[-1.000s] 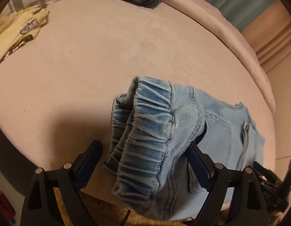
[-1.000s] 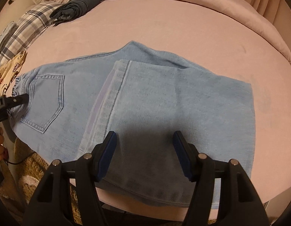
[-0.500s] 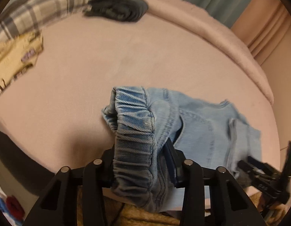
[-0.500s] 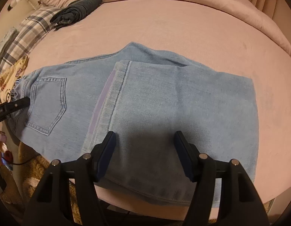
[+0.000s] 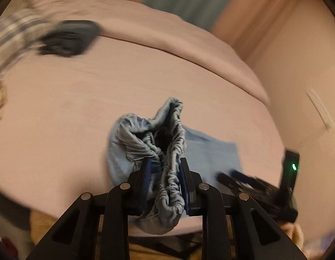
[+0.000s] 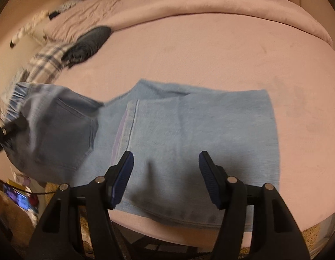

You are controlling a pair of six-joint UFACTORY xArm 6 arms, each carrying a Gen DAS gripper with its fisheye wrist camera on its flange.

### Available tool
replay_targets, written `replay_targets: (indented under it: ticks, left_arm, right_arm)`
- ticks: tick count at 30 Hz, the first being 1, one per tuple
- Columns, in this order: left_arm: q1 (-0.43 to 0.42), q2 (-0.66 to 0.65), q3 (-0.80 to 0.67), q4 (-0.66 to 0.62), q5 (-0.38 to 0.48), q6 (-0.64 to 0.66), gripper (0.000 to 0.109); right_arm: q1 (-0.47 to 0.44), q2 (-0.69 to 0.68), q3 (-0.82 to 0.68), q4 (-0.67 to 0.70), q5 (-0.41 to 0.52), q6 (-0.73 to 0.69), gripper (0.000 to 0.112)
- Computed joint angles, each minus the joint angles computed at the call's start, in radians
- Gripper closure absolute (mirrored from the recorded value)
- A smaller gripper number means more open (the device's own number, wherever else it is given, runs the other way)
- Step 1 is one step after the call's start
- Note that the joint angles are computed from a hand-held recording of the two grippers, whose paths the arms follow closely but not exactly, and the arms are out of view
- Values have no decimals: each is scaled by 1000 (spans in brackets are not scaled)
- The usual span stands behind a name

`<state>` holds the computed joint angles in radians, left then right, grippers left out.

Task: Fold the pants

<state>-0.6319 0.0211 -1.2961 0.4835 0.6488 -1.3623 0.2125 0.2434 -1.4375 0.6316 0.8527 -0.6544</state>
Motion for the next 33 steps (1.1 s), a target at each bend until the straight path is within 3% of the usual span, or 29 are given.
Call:
replay_targets:
  ticks: [2, 6, 8, 10, 12, 17, 19, 21, 24, 26, 28, 31, 33]
  left_arm:
    - [-1, 71, -68, -10, 19, 52, 85]
    - [22, 151, -96, -201, -98, 198, 85]
    - [13, 200, -152, -204, -75, 235, 85]
    - [10, 248, -192, -255, -89, 293, 85]
    - [11, 293, -220, -371, -120, 376, 84]
    - [-15, 327, -264, -513, -142, 491, 65]
    - [-15, 304, -251, -550, -152, 528, 34]
    - [-10, 245, -188, -432, -179, 434, 29]
    - [1, 161, -104, -288, -136, 292, 28]
    - [16, 103, -46, -196, -85, 158, 28]
    - [31, 49, 9, -111, -7, 28, 28]
    - [43, 13, 48, -58, 103, -77, 28]
    - [47, -4, 82, -46, 116, -103, 28]
  right_arm:
    - [-22, 2, -8, 57, 24, -23, 50]
    - [-53, 13, -24, 100, 72, -25, 49]
    - [-82, 29, -49, 150, 138, -39, 48]
    - [-101, 47, -75, 199, 189, -45, 39]
    - [-114, 57, -86, 225, 205, -45, 37]
    - [-129, 73, -90, 226, 203, 7, 37]
    - [-139, 89, -115, 223, 218, 16, 37]
    - [-144, 88, -121, 223, 220, 12, 37]
    - [-146, 85, -132, 241, 236, -7, 37]
    - [-141, 80, -140, 258, 266, -28, 46]
    - [-126, 62, -138, 262, 287, -66, 63]
    - [-99, 42, -134, 281, 331, -111, 64]
    - [-82, 43, -133, 288, 380, -136, 65]
